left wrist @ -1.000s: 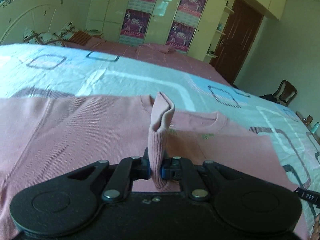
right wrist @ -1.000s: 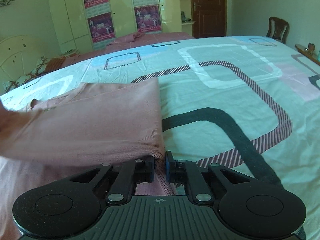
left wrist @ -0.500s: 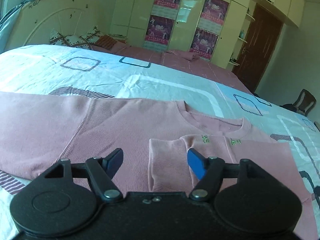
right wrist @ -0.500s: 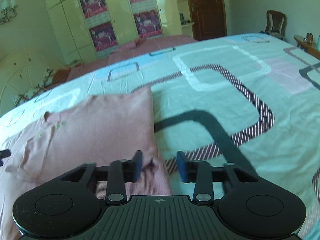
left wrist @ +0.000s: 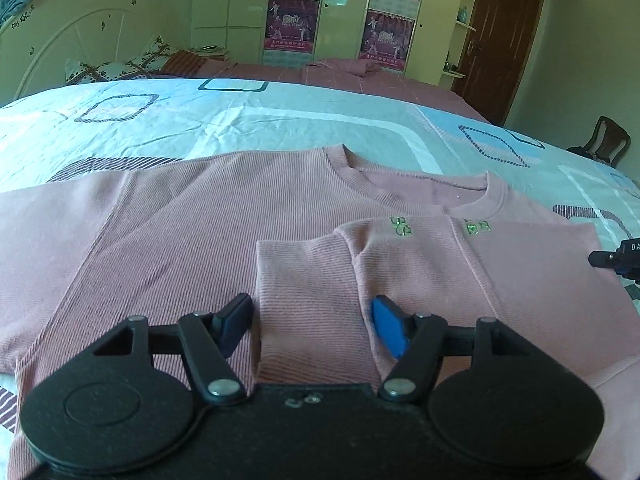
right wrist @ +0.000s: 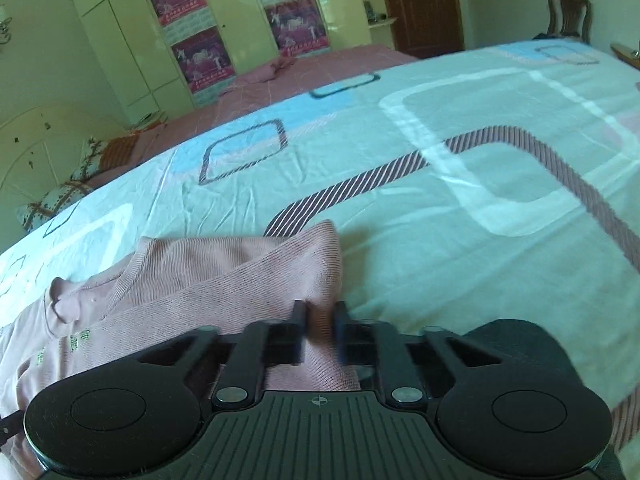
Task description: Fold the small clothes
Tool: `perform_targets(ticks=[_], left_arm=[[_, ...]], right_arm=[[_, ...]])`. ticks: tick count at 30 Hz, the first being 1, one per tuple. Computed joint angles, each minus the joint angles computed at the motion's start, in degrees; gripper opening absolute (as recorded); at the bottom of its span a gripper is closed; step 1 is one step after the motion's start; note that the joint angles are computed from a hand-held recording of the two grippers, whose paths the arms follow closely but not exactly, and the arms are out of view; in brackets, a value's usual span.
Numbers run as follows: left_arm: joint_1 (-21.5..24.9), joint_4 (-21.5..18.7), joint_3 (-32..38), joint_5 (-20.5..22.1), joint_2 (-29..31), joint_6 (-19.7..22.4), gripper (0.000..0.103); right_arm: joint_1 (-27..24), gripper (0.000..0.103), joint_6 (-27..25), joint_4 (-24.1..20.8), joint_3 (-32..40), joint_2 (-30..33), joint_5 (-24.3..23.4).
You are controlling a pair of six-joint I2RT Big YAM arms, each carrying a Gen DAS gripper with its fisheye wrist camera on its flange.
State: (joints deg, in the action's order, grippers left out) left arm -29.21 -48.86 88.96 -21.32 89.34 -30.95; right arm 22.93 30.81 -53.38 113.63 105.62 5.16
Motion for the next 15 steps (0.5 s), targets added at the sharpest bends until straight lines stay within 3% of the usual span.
perform_targets(ticks=[4,7,9,12,15], left_arm=[[-0.4,-0.5,0.4,-1.1,0.4,0.4,0.066],[-0.5,-2.3,1.4,-0.8,0.4,-0.4,0.066],[-0.4,-3.2,1.2,-0.5,-0.9,-2.1,0.073],[-0.5,-3.8,-0.3,-2.2,-3.6,-4.6,0.084],[-0.3,-6.5,-1.5,-3.1,-6.3,-7.2,0.084]], right_arm=[[0.7,0.01,-3.9,-0.1,-0.2,0.0,4.1],[1.6,0.01,-3.9,0.8,-1.3,-0.4,6.9],[2.5,0.011,-4.9,1.0,-1.4,-0.7,8.7],[3.7,0.033,-7.5,2.3,-3.4,-3.0,9.7],[5.4,0.034,-7.9,4.4,-6.1,-5.9,7.6]])
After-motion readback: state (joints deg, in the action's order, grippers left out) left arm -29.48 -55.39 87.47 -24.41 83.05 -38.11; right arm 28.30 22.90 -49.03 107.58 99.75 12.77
